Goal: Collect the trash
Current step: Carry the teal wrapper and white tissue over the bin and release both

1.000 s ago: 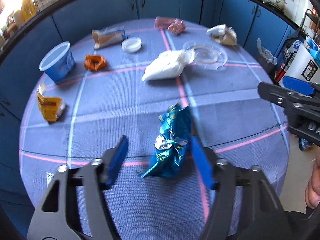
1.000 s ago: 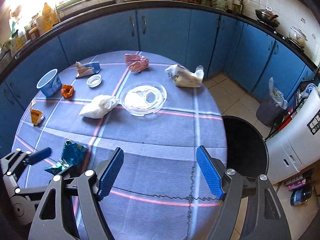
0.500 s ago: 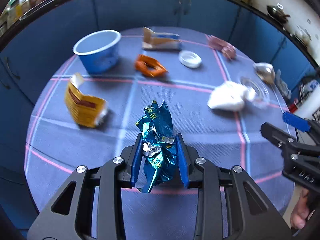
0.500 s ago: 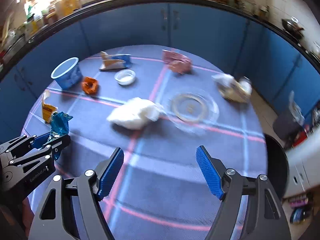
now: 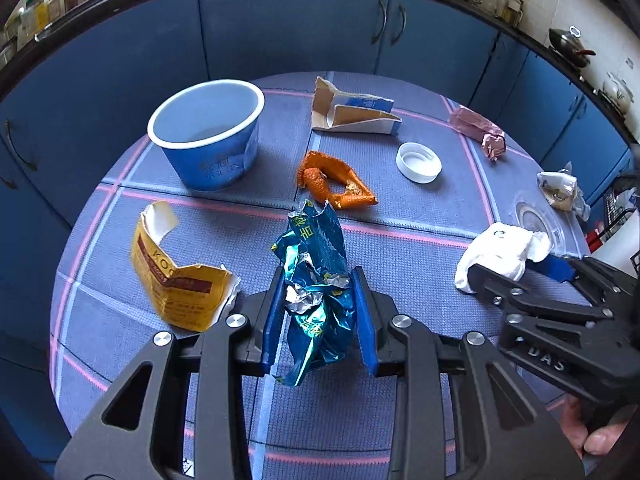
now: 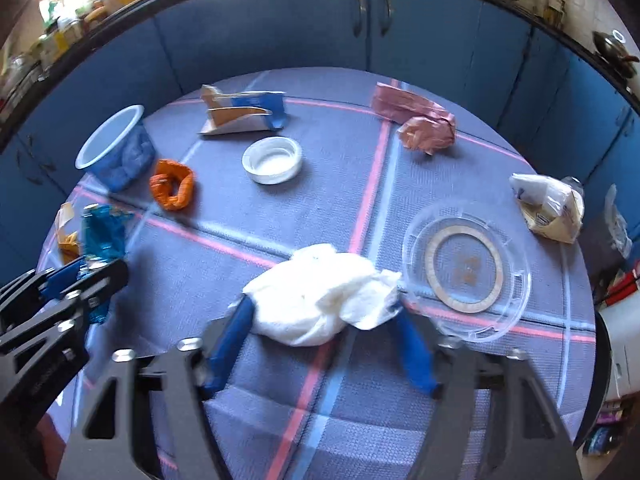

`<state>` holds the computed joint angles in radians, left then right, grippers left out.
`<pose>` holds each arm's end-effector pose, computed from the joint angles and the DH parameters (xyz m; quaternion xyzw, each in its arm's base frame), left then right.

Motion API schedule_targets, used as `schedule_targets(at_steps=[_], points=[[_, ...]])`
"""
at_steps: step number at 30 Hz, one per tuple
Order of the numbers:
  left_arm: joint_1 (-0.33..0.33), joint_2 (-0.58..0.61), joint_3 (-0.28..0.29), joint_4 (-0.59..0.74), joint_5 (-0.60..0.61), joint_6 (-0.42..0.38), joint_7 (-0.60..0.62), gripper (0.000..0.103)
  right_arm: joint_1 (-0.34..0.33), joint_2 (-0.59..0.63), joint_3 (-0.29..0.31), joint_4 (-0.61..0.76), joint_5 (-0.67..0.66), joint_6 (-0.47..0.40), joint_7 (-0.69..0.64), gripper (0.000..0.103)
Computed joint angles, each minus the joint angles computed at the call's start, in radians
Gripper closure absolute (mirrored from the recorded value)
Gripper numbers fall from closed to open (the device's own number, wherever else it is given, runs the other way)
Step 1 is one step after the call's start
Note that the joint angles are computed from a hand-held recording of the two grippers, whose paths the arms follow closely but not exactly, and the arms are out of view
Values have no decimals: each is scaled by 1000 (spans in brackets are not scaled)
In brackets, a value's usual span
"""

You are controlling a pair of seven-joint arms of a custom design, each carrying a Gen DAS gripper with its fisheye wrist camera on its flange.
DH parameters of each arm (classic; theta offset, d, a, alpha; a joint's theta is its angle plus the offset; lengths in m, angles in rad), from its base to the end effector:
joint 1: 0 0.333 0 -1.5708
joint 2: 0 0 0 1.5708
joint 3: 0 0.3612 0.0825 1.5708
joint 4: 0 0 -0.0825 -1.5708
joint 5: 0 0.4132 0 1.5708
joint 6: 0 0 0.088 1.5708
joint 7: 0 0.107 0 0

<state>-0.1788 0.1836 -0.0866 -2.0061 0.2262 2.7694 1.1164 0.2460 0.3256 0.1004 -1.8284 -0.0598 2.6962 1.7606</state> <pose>0.6380 -0.1804 0.4589 -0.6793 0.6734 -0.2339 0.1742 0.6738 0.2375 0.4449 -0.7424 0.6137 -0.1372 0.2311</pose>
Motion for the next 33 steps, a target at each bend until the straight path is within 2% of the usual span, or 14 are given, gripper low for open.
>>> schedule_targets(at_steps=[1, 3, 6, 12, 15, 24, 33], points=[[-1, -2, 0, -2, -1, -2, -2, 70, -8, -6, 11, -7, 16, 4, -15, 65], [0, -3, -6, 1, -13, -6, 4, 70, 20, -22, -16, -22, -38, 10, 22, 71], [-10, -17, -5, -6, 8, 5, -9, 70, 30, -56, -28, -61, -80, 37, 52, 72], [-29, -36, -16, -6, 66, 19, -7, 70, -4, -131, -14, -133, -41, 44, 10, 72], [-37, -32, -39, 17, 50, 11, 30, 70, -7, -171, -31, -173, -64, 51, 14, 72], [-123, 11, -71, 108, 85, 6, 90, 70, -58, -307, -86, -311, -133, 98, 106, 72], [-214, 105, -83, 252, 56, -48, 170, 70, -130, -396, -121, -405, -187, 129, 173, 71]])
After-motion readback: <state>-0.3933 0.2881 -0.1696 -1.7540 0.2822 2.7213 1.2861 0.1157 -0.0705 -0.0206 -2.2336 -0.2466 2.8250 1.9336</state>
